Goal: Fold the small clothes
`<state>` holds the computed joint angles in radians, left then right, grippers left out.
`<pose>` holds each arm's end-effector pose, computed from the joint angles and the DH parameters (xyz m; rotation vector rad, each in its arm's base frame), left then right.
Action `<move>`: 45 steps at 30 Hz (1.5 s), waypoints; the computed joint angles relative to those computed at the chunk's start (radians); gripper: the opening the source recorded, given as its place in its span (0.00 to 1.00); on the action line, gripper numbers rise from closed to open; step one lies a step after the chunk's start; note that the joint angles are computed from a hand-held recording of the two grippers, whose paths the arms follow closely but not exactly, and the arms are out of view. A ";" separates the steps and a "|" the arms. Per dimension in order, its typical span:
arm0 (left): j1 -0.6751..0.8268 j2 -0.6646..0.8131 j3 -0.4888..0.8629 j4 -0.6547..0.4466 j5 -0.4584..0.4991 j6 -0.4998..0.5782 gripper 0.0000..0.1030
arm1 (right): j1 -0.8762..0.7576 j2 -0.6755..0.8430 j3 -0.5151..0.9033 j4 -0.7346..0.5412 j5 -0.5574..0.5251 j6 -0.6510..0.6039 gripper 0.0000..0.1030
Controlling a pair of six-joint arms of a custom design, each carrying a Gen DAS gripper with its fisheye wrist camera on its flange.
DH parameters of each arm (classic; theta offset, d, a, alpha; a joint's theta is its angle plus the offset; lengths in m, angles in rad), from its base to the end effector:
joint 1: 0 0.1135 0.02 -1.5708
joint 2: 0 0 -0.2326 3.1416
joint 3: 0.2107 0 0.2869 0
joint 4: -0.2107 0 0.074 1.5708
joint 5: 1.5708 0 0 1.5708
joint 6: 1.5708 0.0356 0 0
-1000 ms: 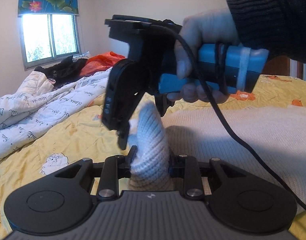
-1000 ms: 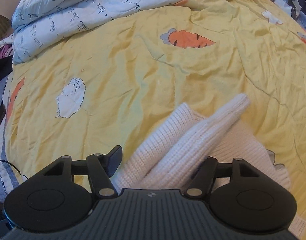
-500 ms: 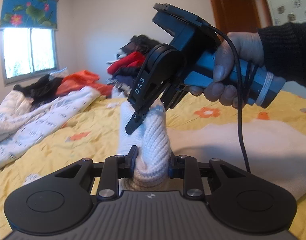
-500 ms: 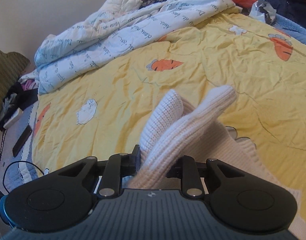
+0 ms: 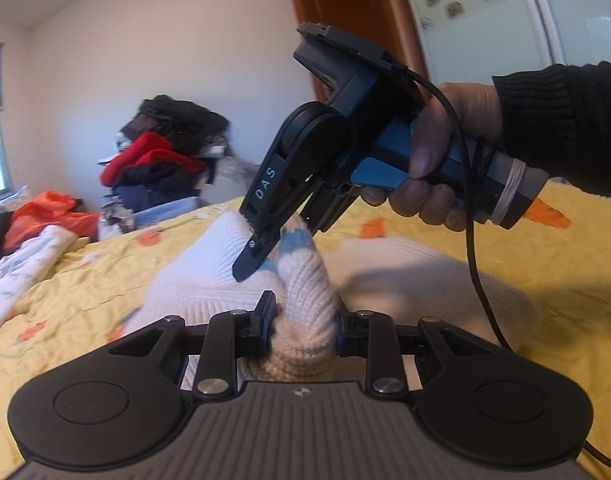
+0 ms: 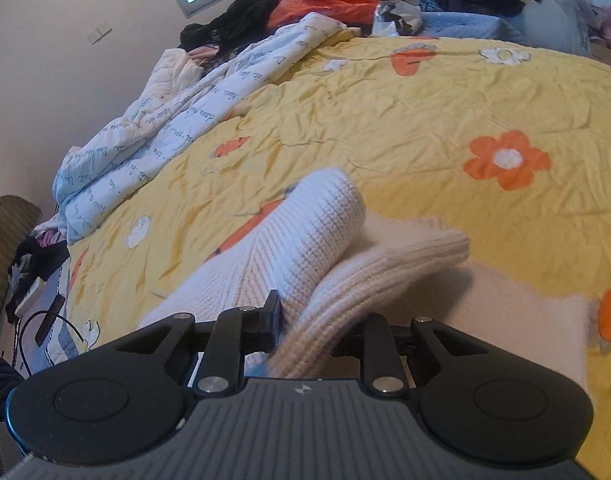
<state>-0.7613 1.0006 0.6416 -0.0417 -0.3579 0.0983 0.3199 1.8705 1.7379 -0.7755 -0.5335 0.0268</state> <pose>0.2092 -0.1821 0.2250 0.5946 1.8527 -0.0861 0.4111 0.1553 0.2756 -0.5887 2.4028 0.8091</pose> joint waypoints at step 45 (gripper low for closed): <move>-0.162 0.157 -0.115 0.301 0.079 0.503 0.44 | -0.255 -0.178 -0.400 0.315 -0.163 0.334 0.61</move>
<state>-0.9231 1.1577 0.5264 0.2592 -0.2793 0.6015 0.0651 1.6928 1.3375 -0.4604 -0.6962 0.3608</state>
